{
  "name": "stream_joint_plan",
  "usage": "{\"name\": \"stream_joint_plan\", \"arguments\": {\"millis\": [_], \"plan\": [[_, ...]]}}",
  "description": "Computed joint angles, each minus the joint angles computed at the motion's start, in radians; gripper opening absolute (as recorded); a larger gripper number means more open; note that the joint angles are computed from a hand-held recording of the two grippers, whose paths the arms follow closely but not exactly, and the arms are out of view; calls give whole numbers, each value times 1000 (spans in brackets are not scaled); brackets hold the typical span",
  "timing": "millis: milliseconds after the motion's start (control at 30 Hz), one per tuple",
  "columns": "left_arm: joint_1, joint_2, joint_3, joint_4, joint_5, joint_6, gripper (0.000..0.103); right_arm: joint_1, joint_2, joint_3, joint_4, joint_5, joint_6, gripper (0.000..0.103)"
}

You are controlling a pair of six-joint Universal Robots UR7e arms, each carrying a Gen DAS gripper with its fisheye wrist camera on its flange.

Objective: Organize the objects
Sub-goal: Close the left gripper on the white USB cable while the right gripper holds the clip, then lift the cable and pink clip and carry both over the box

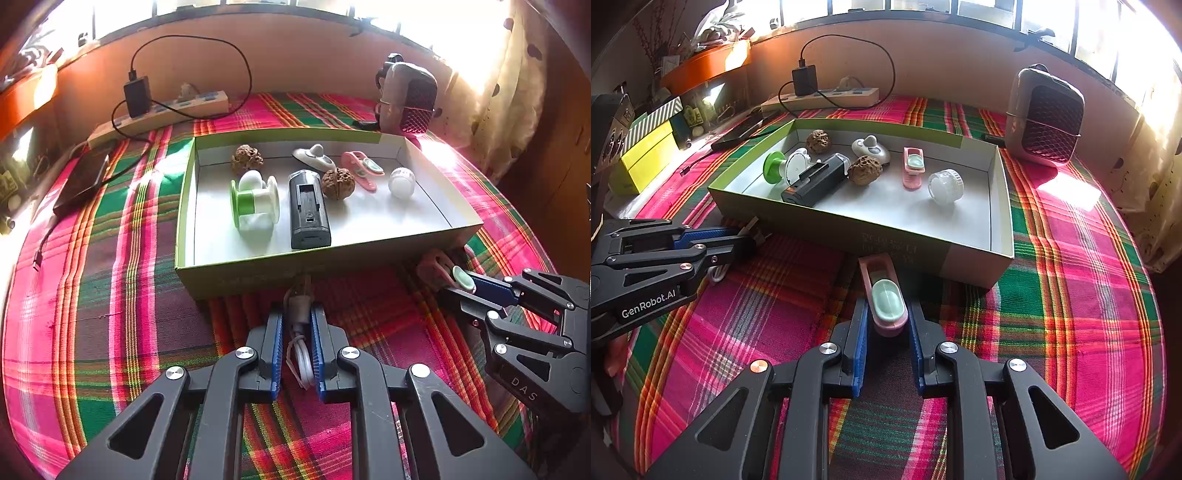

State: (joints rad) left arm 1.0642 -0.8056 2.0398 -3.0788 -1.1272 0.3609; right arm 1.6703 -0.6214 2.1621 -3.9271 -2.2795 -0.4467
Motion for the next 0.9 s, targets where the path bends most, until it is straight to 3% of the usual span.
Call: {"name": "stream_joint_plan", "arguments": {"millis": [900], "plan": [[-7, -3, 24, -38, 13, -15, 12, -2, 0, 7, -11, 9, -6, 19]]}}
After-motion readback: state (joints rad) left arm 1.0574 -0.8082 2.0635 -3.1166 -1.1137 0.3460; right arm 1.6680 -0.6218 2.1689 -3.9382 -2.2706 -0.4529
